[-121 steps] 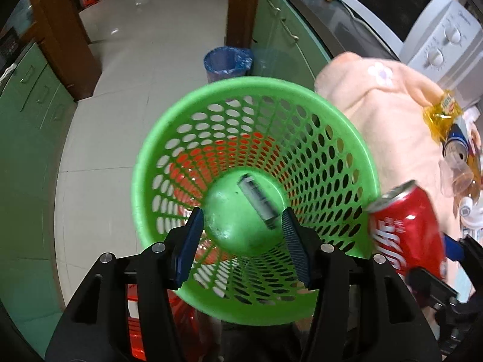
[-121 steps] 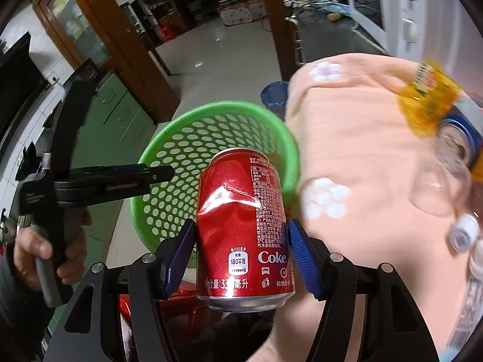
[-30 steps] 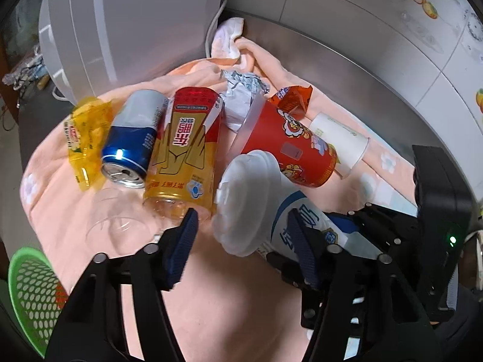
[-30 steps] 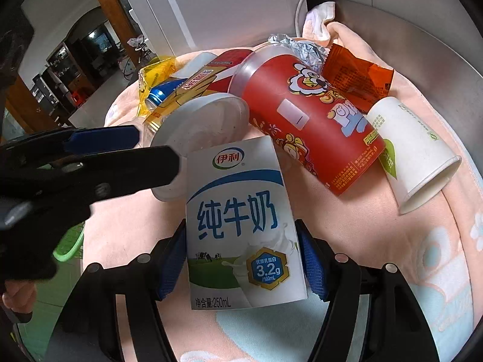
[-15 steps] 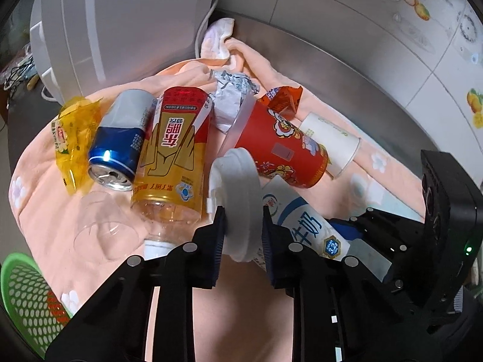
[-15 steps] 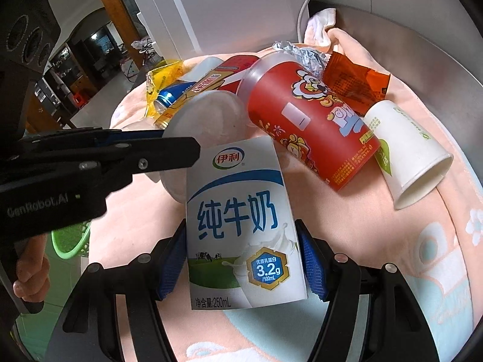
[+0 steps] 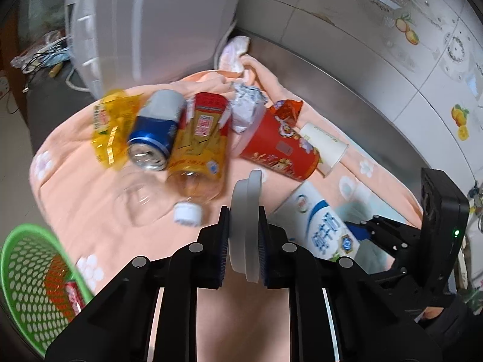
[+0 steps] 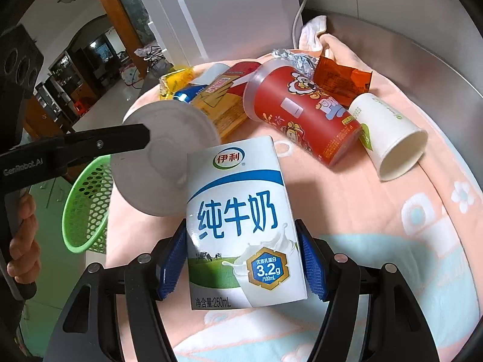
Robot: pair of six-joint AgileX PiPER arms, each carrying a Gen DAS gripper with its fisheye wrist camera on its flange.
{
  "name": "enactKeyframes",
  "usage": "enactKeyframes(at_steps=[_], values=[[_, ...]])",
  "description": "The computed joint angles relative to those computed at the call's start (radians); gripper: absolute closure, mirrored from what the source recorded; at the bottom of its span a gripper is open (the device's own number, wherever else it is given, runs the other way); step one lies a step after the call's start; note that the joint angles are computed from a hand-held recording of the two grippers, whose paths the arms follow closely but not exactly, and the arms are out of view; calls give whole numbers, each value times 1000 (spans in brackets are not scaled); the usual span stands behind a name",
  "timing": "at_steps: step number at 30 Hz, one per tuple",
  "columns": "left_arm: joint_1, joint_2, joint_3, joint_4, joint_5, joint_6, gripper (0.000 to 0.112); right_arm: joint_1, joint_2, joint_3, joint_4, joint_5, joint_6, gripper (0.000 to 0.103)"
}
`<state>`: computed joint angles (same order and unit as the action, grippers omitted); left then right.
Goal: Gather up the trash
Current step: 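Drop the white lid into the basket with the left tool while the right tool carries the carton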
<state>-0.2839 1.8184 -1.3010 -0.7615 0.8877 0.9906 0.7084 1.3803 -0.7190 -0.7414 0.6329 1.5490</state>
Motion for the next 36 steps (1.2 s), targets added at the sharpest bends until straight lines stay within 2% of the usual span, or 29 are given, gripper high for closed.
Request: enactKeyframes(at_steps=[6, 15, 23, 26, 31, 36], values=[[127, -48, 28, -6, 49, 16, 102, 52, 8, -45, -13, 35, 3, 38], [296, -63, 50, -9, 70, 50, 102, 72, 88, -123, 1, -1, -41, 38], [425, -68, 47, 30, 11, 51, 102, 79, 218, -263, 70, -51, -185, 38], [466, -57, 41, 75, -63, 32, 102, 73, 297, -345, 125, -86, -269, 38], [522, 50, -50, 198, -100, -100, 102, 61, 437, -515, 267, -109, -471, 38], [564, 167, -156, 317, -101, -240, 101, 53, 584, -715, 404, -76, -654, 38]])
